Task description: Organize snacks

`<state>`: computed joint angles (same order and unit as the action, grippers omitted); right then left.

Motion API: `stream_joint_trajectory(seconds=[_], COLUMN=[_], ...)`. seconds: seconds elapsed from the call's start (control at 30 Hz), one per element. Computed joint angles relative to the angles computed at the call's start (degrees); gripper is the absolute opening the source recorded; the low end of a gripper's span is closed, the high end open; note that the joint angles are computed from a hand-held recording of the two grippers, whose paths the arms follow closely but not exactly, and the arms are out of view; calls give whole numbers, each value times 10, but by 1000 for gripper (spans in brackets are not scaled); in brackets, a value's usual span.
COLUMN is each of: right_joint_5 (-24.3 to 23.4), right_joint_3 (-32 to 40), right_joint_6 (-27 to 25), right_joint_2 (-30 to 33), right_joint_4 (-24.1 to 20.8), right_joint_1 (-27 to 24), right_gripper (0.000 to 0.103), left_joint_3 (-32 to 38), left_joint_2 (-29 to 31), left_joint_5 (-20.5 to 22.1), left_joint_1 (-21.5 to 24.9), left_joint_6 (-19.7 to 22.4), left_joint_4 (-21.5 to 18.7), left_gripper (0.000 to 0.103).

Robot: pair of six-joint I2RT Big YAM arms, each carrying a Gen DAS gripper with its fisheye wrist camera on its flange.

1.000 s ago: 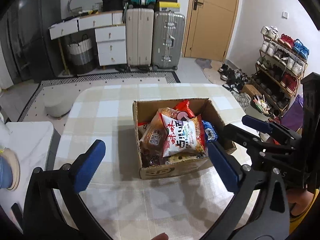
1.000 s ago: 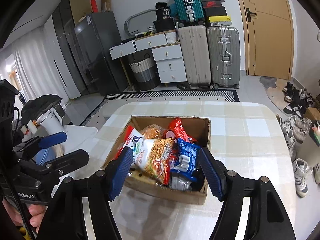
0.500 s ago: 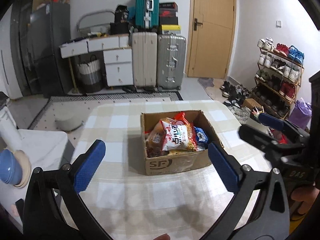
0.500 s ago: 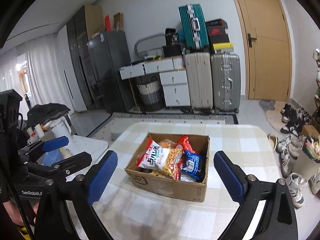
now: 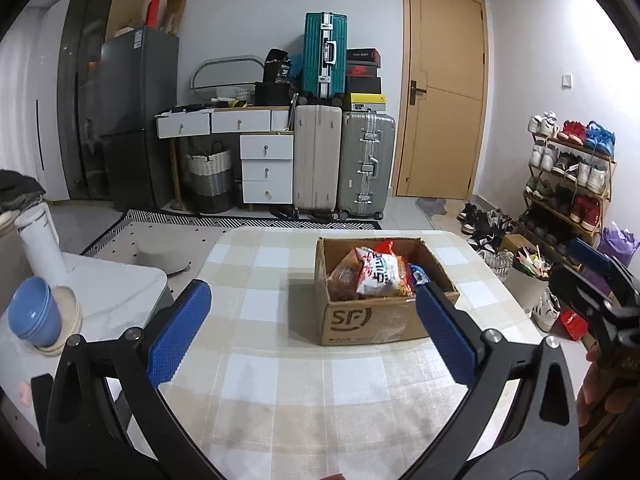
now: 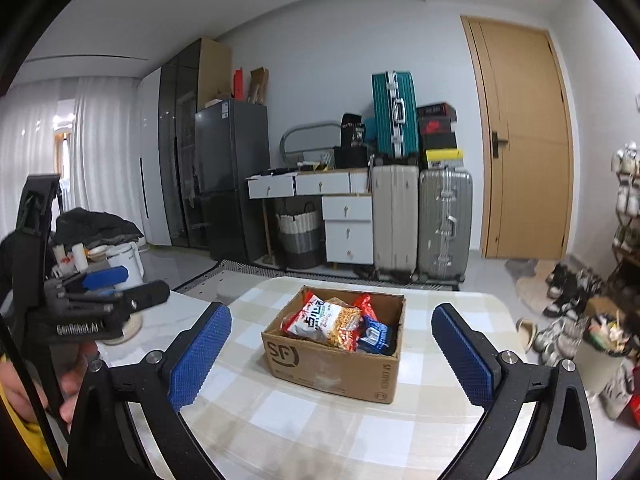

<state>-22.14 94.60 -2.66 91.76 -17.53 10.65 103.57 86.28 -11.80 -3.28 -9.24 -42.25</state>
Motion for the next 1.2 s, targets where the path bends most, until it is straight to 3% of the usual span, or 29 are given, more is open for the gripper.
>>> stream_joint_trajectory(seconds=[0.33, 0.5, 0.7, 0.87, 0.97, 1.2], right_joint_5=[-9, -10, 18, 76, 85, 70], right_joint_3=[-90, -106, -118, -159, -175, -169], right_joint_6=[16, 21, 5, -27, -28, -4], right_joint_2=[-36, -21, 15, 30, 35, 43], right_joint_4=[70, 93, 134, 221, 258, 256], right_joint_1=[-10, -17, -17, -13, -12, -20], right_gripper=[102, 102, 102, 102, 102, 102], left_joint_3=[-87, -132, -184, -217, -218, -216], left_joint_2=[-46, -49, -20, 6, 29, 69], left_joint_5=[-15, -38, -76, -92, -81, -79], left_joint_1=[15, 13, 7, 7, 12, 14], left_joint_6=[-24, -8, 21, 41, 39, 43], left_joint_4=[45, 96, 209, 294, 318, 352], left_gripper=[102, 102, 102, 102, 102, 102])
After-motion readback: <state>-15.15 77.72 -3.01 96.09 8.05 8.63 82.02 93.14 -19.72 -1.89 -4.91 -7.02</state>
